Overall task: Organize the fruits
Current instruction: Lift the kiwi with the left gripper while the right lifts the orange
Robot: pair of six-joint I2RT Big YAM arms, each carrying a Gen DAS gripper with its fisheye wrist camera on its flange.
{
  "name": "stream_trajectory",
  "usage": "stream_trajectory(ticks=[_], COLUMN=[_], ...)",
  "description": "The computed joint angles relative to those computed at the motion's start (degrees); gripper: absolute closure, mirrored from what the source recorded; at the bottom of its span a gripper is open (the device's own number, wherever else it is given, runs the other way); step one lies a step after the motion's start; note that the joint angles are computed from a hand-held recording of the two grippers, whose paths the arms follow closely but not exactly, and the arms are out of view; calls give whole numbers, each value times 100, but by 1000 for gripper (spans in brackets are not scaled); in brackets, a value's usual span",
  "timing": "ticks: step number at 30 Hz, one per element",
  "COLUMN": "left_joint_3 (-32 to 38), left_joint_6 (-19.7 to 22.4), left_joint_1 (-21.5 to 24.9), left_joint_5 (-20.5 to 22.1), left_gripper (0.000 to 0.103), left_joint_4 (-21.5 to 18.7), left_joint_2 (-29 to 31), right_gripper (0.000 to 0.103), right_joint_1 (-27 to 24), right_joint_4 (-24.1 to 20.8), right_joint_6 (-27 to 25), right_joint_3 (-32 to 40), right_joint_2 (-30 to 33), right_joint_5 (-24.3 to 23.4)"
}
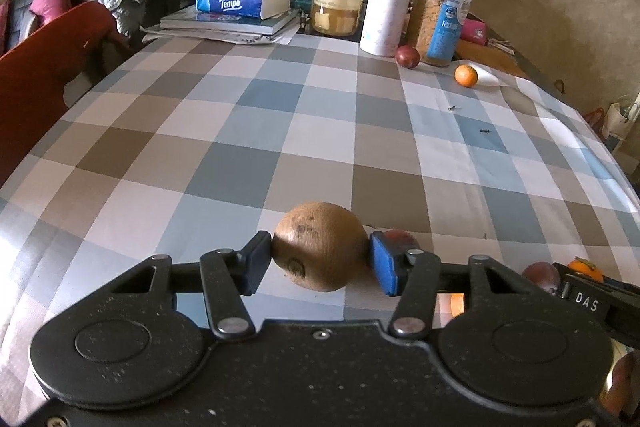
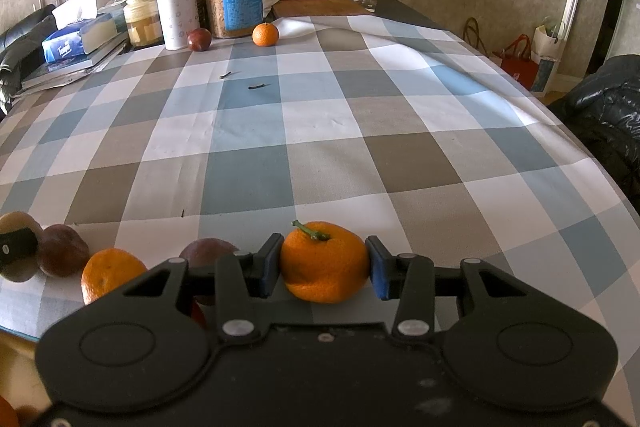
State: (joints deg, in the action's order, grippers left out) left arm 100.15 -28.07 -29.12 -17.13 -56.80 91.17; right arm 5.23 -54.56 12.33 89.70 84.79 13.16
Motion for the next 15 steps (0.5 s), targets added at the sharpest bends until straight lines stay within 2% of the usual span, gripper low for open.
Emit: stream_trajectory(ticks=[5,7,9,11,13,15], left_joint_3=[-103,-128,-135,-173,-244,-247], left_joint_6=[103,163,191,232,303,390], left_joint_1=[-90,-125,-134,-148,-198,-237], left_joint_5=[-358,-500,-556,-622,-831,-944], left_gripper=[45,45,47,53,64,66], left_joint_4=[226,294,323,401,541,563], left_joint_2=[-74,-89,-88,-109,-156,-153], right_gripper=[59,59,59,59,59,59], right_joint_1=[-65,-125,-244,-366,-452,-481], right_joint_4=[-30,-53,-43,-23,0,-25], right_joint_6=[114,274,535,785,995,1110], right_joint_3=[28,56,71,69,63,84], right_joint_2=[6,15,1,-25,-38,-15], right_joint_5=[-80,-127,-368,-633,-779,-791])
